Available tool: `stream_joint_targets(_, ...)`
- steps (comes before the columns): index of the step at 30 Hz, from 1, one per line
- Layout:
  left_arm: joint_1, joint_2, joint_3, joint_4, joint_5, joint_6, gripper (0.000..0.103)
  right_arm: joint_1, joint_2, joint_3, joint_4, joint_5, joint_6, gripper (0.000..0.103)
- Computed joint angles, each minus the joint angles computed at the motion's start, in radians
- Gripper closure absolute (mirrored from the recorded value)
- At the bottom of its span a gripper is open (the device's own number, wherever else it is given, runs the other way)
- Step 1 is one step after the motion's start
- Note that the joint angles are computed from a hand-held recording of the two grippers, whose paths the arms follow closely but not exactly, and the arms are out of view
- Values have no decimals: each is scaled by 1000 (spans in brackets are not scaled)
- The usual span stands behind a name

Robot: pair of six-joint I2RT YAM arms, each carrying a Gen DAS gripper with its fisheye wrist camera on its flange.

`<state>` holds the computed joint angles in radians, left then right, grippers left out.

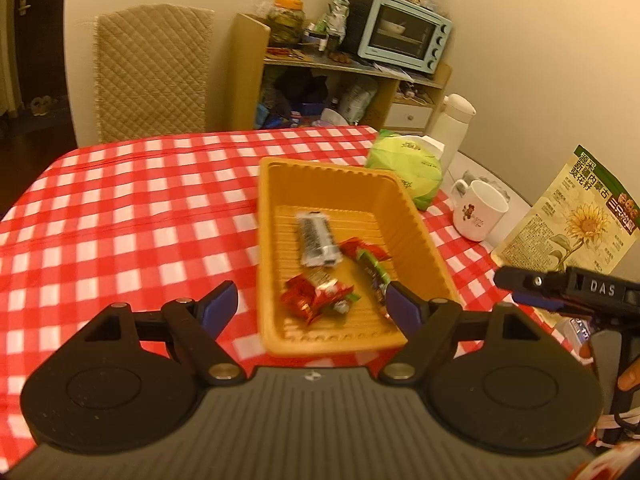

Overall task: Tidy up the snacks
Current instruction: 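Move both tools back toward the remaining snacks on the tablecloth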

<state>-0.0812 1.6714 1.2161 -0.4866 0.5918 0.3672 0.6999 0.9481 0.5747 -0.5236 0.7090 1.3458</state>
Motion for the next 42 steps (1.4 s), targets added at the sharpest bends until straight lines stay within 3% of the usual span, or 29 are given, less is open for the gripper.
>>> stream_joint_targets(13, 237, -139, -127, -185, 119, 281, 23, 426, 270, 161, -322, 119, 533, 18)
stream_joint_targets(17, 311, -160, -156, -247, 134, 386, 23, 515, 379, 240, -407, 128, 617, 18)
stream_joint_targets(30, 491, -160, -217, -377, 121, 639, 23, 649, 658, 402, -423, 46, 631, 18)
stream_joint_targets(42, 553, -154, -265, -409, 70, 729, 23, 669, 736, 412, -353, -17, 624, 18)
